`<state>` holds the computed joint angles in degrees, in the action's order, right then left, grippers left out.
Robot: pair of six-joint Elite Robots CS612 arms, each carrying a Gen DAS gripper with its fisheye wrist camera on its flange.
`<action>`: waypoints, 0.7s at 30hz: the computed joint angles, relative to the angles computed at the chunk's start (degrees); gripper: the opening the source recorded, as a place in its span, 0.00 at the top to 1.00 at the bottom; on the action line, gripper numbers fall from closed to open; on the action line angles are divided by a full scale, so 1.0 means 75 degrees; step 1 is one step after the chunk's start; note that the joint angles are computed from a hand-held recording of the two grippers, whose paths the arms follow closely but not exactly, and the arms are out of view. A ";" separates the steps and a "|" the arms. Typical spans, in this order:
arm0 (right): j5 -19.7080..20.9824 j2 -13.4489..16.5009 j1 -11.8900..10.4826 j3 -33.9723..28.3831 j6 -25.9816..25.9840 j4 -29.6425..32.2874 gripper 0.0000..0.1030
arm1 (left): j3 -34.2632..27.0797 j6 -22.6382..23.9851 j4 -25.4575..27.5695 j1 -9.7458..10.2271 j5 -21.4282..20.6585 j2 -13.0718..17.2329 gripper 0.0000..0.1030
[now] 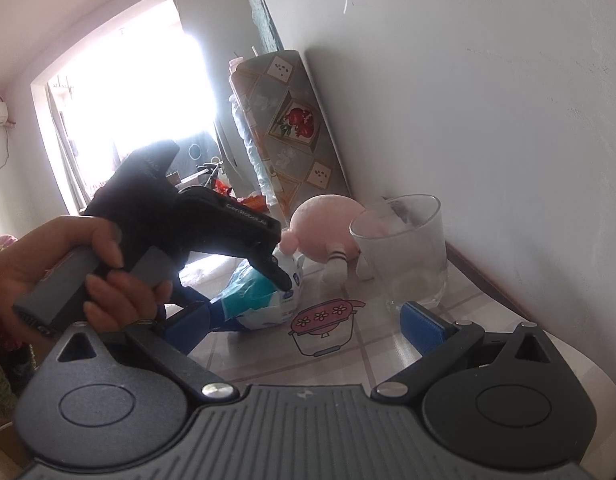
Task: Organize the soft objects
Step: 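Grasp the blue-and-teal wet-wipes pack with the left gripper, then grasp the pink plush toy with the right gripper while the left gripper holds the wipes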
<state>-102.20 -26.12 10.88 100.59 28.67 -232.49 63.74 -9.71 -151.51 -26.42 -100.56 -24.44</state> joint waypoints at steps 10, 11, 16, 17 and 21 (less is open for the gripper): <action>0.0050 0.0030 -0.0037 0.0065 0.0181 -0.0168 0.00 | -0.0686 -0.0245 0.0636 -0.0058 0.0068 0.0355 0.03; 0.0047 0.0033 -0.0037 0.0071 0.0196 -0.0183 0.00 | -0.0795 -0.0288 0.0714 -0.0064 0.0110 0.0417 0.03; 0.0062 0.0039 -0.0053 0.0119 0.0297 -0.0276 0.00 | -0.1096 -0.0455 0.0874 -0.0078 0.0218 0.0562 0.03; 0.0061 0.0039 -0.0056 0.0129 0.0310 -0.0294 0.00 | -0.1118 -0.0479 0.0882 -0.0073 0.0214 0.0574 0.04; -0.0004 0.0048 -0.0050 0.0145 0.0391 -0.0342 0.00 | -0.1078 -0.0528 0.0844 -0.0089 0.0311 0.0555 0.20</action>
<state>-102.22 -25.76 10.50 101.67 31.60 -235.06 55.66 -13.67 -145.18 -27.08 -98.23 -20.27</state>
